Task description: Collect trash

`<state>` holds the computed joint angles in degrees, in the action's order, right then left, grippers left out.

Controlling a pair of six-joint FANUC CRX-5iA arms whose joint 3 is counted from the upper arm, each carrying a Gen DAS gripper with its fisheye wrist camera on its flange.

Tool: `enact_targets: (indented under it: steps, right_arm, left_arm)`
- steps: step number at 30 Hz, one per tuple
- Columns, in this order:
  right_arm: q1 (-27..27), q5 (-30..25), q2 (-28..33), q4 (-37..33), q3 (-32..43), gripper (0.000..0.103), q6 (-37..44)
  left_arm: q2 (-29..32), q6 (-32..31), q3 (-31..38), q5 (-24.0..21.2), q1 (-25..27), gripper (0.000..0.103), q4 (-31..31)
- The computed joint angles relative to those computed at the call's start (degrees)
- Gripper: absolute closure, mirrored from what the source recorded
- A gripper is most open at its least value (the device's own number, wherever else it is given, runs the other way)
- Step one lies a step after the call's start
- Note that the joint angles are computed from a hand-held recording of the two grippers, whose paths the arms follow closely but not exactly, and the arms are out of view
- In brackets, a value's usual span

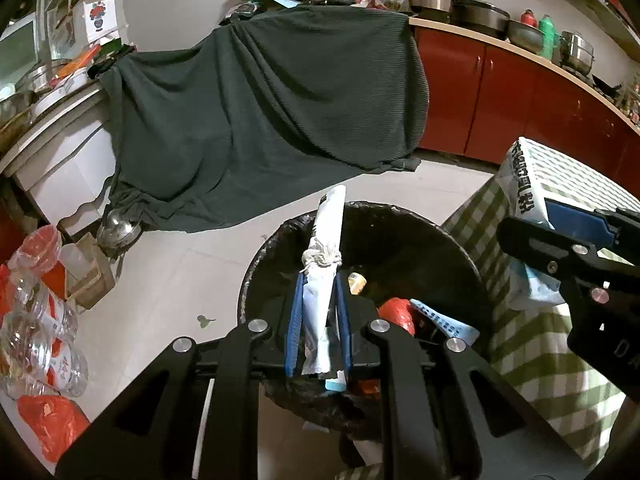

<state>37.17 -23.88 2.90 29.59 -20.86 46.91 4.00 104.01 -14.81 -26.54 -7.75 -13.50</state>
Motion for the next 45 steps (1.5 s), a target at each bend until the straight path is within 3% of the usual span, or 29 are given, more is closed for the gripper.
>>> enact_targets:
  steps: [17,19,22,23,25,27,37,45]
  right_arm:
    - [0.36,-3.22,4.66,-2.12,5.46,0.068,2.12]
    - [0.46,-4.22,5.24,-3.81,6.62,0.062,3.66]
    - [0.46,-3.46,5.08,-0.52,5.46,0.051,-0.03]
    - [0.45,-3.43,5.09,-0.43,5.47,0.051,-0.33]
    - [0.34,-3.04,4.64,0.21,4.87,0.051,-1.4]
    - [0.25,-2.83,4.16,1.74,4.11,0.051,-2.9]
    - [-1.61,-0.6,-2.62,8.72,-3.26,0.048,-11.18]
    - [-5.25,-2.54,-13.32,17.12,-13.33,0.046,-20.93]
  left_arm:
    - [2.68,0.6,1.78,0.74,0.88,0.086,-0.51]
    - [2.64,0.24,1.52,1.12,1.05,0.086,-0.13]
    - [2.69,-0.48,1.4,1.06,1.28,0.085,0.58]
    - [2.67,-0.41,1.41,1.0,1.26,0.082,0.47]
    - [2.37,-0.28,1.06,1.54,1.41,0.06,0.49]
    - [1.98,0.52,0.92,1.74,1.33,0.06,-0.03]
    - [-1.35,-0.17,-0.72,2.18,-0.1,0.053,0.25]
    - [-4.71,-6.13,-3.4,3.38,-4.45,0.047,6.43]
